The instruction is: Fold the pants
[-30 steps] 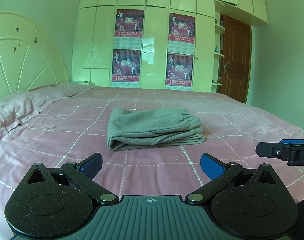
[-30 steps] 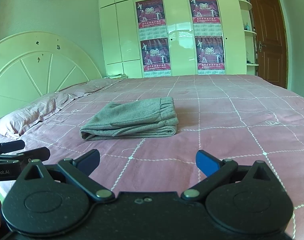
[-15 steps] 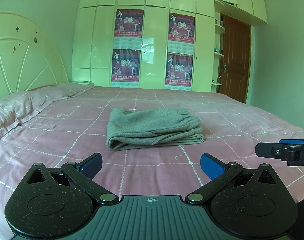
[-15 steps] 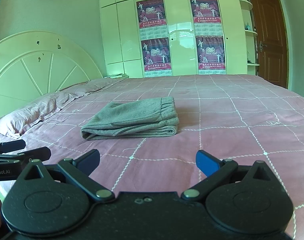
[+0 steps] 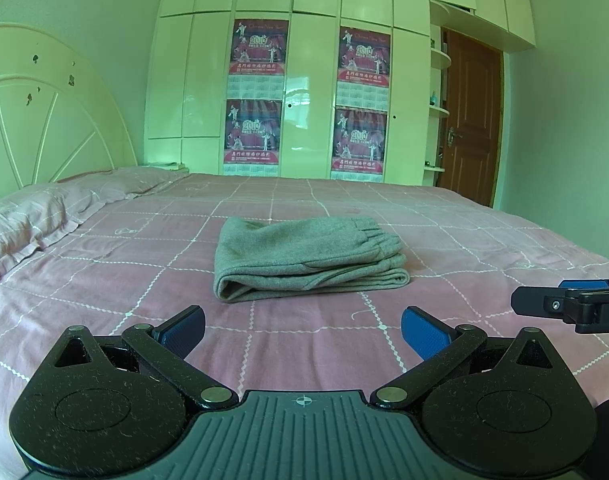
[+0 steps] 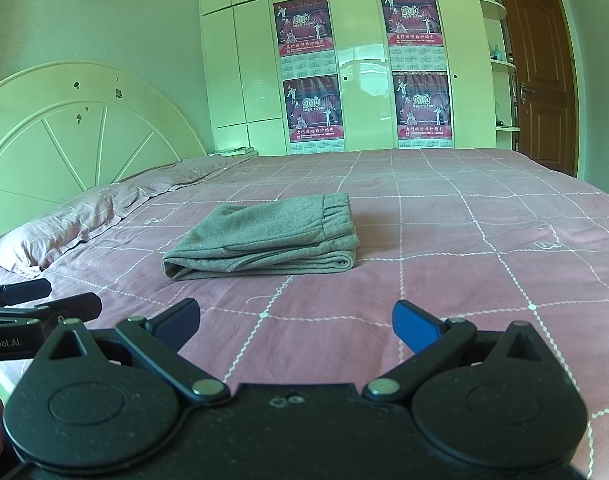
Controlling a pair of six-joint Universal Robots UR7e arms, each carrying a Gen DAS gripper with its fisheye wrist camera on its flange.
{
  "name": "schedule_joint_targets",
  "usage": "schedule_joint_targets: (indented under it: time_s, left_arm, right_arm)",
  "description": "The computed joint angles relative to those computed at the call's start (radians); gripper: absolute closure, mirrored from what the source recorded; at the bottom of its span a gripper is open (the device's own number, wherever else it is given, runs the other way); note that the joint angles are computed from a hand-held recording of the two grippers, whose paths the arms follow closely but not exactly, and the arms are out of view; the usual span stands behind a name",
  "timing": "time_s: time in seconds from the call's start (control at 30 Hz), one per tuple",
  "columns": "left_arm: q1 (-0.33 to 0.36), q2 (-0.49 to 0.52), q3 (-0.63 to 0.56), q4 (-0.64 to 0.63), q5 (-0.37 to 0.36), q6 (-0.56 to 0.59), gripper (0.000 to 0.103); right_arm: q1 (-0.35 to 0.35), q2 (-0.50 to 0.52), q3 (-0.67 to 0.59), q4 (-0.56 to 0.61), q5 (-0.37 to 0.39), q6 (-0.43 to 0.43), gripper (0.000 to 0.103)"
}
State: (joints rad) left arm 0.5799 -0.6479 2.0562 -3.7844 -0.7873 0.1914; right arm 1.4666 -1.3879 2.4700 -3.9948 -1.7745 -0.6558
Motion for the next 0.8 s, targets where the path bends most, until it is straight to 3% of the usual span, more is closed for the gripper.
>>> schedule_joint_targets:
  time_s: [0.8]
  left_arm:
    - [-0.009, -0.002, 0.013, -0.024, -0.017, 0.022, 0.000]
  right_arm:
    - [0.002, 0.001, 0.000, -0.001, -0.001, 0.000, 0.006]
